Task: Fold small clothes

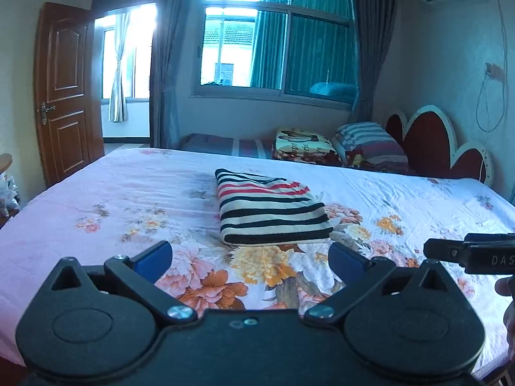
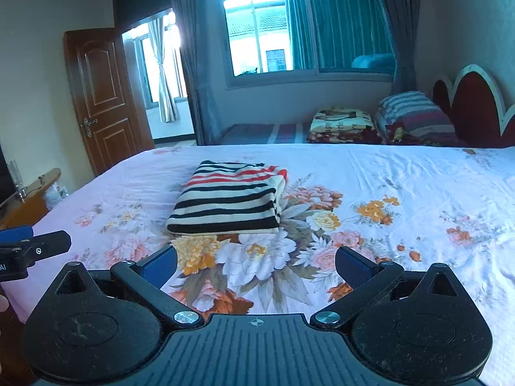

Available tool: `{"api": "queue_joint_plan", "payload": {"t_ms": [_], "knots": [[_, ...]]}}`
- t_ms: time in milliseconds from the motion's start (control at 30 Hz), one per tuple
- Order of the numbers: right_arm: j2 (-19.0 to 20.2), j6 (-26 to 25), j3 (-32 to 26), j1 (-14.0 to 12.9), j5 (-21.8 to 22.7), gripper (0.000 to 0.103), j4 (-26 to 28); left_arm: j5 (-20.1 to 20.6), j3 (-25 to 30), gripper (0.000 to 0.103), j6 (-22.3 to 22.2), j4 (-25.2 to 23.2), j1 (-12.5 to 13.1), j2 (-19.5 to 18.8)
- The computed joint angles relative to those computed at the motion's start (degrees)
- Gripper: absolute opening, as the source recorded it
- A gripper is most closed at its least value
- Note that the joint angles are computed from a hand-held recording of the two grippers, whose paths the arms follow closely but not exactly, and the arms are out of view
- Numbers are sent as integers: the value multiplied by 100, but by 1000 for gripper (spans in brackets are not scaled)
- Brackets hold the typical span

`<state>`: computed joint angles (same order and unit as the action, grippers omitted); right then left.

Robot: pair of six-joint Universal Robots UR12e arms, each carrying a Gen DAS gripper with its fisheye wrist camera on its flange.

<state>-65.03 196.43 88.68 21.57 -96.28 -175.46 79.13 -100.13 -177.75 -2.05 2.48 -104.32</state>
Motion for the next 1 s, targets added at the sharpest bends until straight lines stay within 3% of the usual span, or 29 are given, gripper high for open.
{"api": "queue_joint_plan", "payload": {"t_ms": [300,1000], "knots": [[-35,-347,-59,45,-43,103,-31,83,-6,102,-28,31,-29,46],[-107,-404,88,7,-59,103,-157,159,-47,102,39,-117,-82,111]]}}
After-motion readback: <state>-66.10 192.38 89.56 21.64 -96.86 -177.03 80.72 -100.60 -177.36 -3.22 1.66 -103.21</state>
